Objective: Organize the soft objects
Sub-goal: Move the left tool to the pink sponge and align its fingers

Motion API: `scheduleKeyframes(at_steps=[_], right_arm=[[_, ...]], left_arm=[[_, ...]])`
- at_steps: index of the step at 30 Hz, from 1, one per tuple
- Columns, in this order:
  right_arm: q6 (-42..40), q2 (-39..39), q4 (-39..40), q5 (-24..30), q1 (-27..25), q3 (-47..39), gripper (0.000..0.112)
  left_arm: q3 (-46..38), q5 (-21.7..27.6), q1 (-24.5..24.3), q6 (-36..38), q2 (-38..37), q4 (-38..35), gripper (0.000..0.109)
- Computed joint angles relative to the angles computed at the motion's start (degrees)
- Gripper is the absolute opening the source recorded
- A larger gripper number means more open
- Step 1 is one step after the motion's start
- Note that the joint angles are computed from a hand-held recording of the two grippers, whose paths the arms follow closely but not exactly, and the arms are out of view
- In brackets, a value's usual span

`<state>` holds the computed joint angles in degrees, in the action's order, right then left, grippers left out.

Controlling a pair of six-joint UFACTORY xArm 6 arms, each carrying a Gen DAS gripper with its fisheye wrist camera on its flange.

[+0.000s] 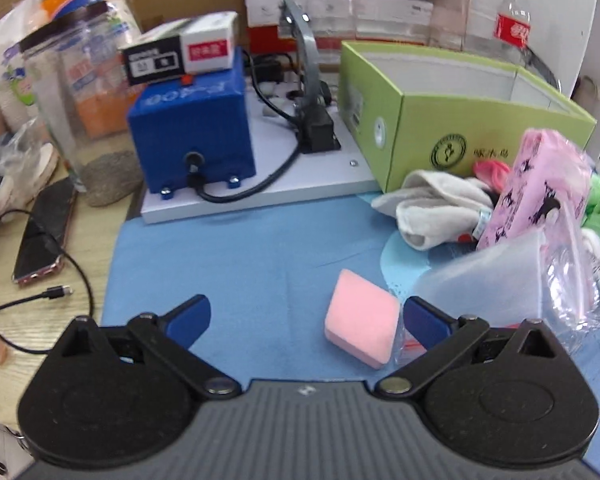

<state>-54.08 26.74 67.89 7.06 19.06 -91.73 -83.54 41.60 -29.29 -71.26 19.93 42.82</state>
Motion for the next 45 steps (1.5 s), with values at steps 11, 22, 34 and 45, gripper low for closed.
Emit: scheduleKeyframes(at_steps=[11, 22, 34, 45], right_arm=[[-1.5, -0.2, 2.2, -0.1, -0.4, -0.2, 0.067], [-0.8, 0.2, 2.3, 1.2, -0.5, -0.3, 0.068], [1.1, 0.6, 1.1, 1.3, -0.9, -0.7, 0.068], [3.1, 1.1, -0.6, 1.3, -1.0, -1.1, 0.068]], left_arm=[[8.8, -4.6, 2.1, -4.4, -5.5, -0.7, 0.103], [8.0, 3.0, -0.5, -8.9, -6.9, 4.4, 0.103], [2.7, 2.2, -0.2, 2.0, -1.1, -1.8, 0.103], [6.6, -4.6, 1.9, -4.7, -4.0, 2.1, 0.103]])
